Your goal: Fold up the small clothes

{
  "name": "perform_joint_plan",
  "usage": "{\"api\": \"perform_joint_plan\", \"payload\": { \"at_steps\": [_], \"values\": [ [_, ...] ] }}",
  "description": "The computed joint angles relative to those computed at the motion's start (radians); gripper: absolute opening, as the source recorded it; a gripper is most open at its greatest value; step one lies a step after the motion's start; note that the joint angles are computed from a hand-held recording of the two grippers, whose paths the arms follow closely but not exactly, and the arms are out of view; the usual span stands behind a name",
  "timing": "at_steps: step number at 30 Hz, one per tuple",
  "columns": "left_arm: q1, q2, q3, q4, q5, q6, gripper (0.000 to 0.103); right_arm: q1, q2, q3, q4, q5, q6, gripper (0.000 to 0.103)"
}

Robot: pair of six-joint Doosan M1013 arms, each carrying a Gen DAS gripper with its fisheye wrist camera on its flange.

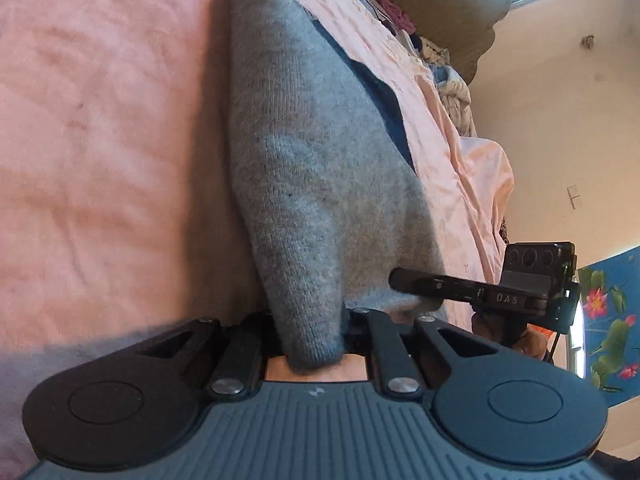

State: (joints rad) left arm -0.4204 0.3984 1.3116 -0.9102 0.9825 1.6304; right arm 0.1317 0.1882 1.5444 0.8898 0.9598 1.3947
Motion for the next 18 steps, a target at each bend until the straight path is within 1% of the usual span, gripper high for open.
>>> {"api": "perform_joint_plan", "payload": {
  "at_steps": [1,2,3,4,5,7,8,9,10,11,12,13,14,15,16,17,18],
  "values": [
    [0.005,-0.008,0.009,-0.012,-0.008,0.003,0.016,-0.010,-0.004,0.012,0.045,-0.010,0.005,0.026],
    [0.009,-0.019,0.012,0.000,-0.001,0.003,0.020,-0.013,-0.009,0.011,0.043,-0.023,0.030,0.037],
    [0.008,-0.029,0.010,0.026,-0.012,0.003,0.023,-0.011,-0.023,0.009,0.007,-0.071,0.063,0.053],
    [0.006,-0.049,0.020,0.054,-0.048,0.012,0.025,-0.009,-0.042,0.016,-0.029,-0.148,0.083,0.060],
    [0.001,-0.066,0.024,0.096,-0.083,0.022,0.030,-0.005,-0.055,0.015,-0.066,-0.206,0.105,0.066],
    [-0.025,-0.095,0.012,0.238,-0.175,0.022,0.034,0.003,-0.044,-0.032,-0.159,-0.252,0.157,0.066],
    [-0.044,-0.102,0.003,0.329,-0.236,-0.010,0.037,0.012,-0.028,-0.063,-0.210,-0.268,0.184,0.066],
    [-0.066,-0.100,-0.011,0.421,-0.288,-0.071,0.047,0.022,-0.006,-0.102,-0.257,-0.268,0.204,0.066],
    [-0.082,-0.085,-0.040,0.473,-0.310,-0.119,0.053,0.033,0.018,-0.137,-0.276,-0.263,0.203,0.066],
    [-0.091,-0.066,-0.065,0.485,-0.313,-0.133,0.058,0.047,0.050,-0.178,-0.301,-0.260,0.216,0.066],
    [-0.105,-0.038,-0.099,0.513,-0.303,-0.145,0.058,0.063,0.084,-0.217,-0.333,-0.249,0.242,0.068],
    [-0.121,-0.016,-0.120,0.566,-0.297,-0.136,0.058,0.074,0.116,-0.257,-0.364,-0.221,0.256,0.069],
    [-0.142,0.004,-0.138,0.672,-0.276,-0.163,0.057,0.085,0.156,-0.308,-0.426,-0.177,0.281,0.070],
    [-0.167,0.015,-0.133,0.781,-0.281,-0.185,0.056,0.105,0.197,-0.359,-0.537,-0.118,0.339,0.070],
    [-0.186,0.009,-0.102,0.859,-0.339,-0.156,0.056,0.118,0.215,-0.369,-0.605,-0.111,0.357,0.069],
    [-0.201,0.003,-0.075,0.923,-0.380,-0.127,0.056,0.124,0.210,-0.350,-0.629,-0.156,0.323,0.069],
    [-0.211,-0.002,-0.055,0.973,-0.411,-0.128,0.056,0.122,0.203,-0.316,-0.602,-0.216,0.281,0.069]
  ]
}}
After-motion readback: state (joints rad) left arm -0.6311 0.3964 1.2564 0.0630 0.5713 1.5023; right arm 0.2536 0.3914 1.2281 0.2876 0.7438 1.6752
